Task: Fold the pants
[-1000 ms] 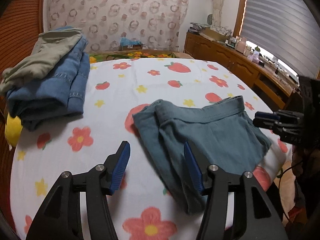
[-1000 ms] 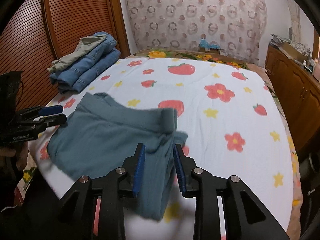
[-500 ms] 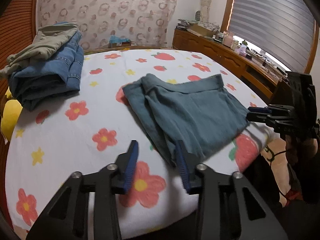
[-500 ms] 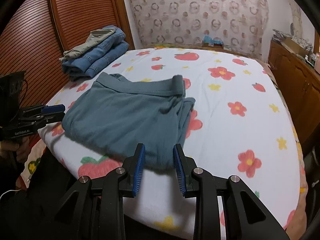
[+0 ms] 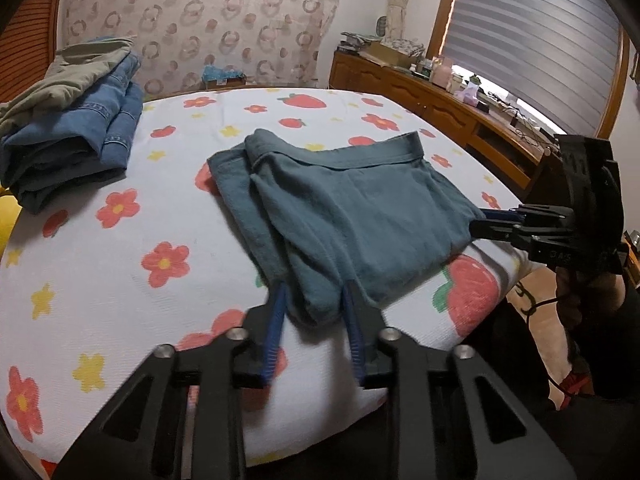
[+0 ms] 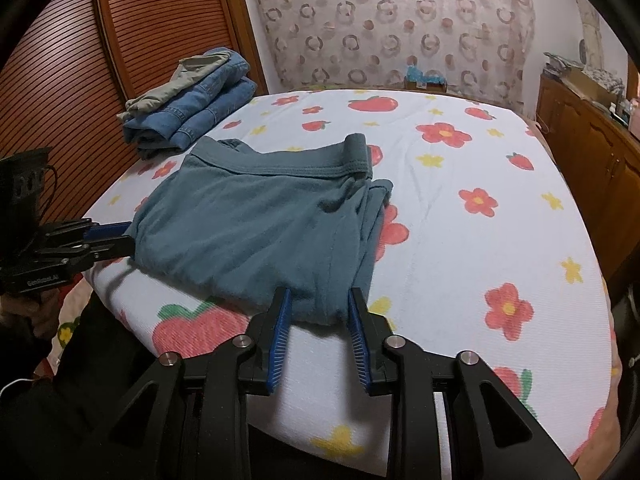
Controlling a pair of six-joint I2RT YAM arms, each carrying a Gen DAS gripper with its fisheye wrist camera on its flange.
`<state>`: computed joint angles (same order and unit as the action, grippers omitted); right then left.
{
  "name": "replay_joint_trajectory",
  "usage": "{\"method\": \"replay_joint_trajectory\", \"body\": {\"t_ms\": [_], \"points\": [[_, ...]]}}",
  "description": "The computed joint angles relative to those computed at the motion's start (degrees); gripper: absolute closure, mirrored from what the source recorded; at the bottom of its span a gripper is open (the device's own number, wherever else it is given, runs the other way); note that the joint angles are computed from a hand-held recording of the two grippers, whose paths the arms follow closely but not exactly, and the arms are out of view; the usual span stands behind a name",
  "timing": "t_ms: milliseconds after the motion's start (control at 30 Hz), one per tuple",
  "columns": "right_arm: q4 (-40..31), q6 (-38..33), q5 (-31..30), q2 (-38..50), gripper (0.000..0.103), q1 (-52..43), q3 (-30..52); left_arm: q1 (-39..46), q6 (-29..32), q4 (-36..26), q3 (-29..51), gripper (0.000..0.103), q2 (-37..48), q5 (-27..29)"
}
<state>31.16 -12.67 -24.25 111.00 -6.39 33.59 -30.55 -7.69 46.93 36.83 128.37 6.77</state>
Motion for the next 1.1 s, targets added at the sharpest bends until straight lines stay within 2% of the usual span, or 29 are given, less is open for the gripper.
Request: {"method": "replay_joint_trajectory", "body": {"t_ms": [200, 267, 367, 433, 667, 933, 1100], "points": [[-0.1, -0.2, -0.8, 0.5, 0.083, -0.6, 0.2, -0.4, -0.2, -0.1, 0.3, 0.085, 0.1, 0.0], [0.0, -0.4, -0.8, 0.5, 0.084, -0.7, 0.1, -0.2, -0.2, 0.1, 0.0, 0.09, -0.2, 0.1], [0.8, -0.6, 0.0, 0.4, 0.092, -0.7, -0.3, 0.1, -1.1, 3.7, -2.4, 0.093, -1.3, -0.7], [1.3, -0.8, -1.5, -0.4, 0.094, -1.6, -1.2, -0.1, -1.1, 4.2, -3.6, 0.094, -2.3, -2.9], [0.9, -2.4, -2.2, -4.4, 0.096, -1.7, -4.5, 0.4, -1.5, 2.9, -4.2, 0.094, -2.7, -2.7], [-2.1, -3.6, -3.0, -9.0, 0.095, -1.8, -6.2, -0.7, -0.4, 0.0, -7.1, 0.094, -8.5, -3.8], [-3.1, -3.9, -3.0, -9.8, 0.095, -1.7, -6.5, -0.7, -0.5, -1.6, -6.9, 0.093, -9.1, -3.7]]}}
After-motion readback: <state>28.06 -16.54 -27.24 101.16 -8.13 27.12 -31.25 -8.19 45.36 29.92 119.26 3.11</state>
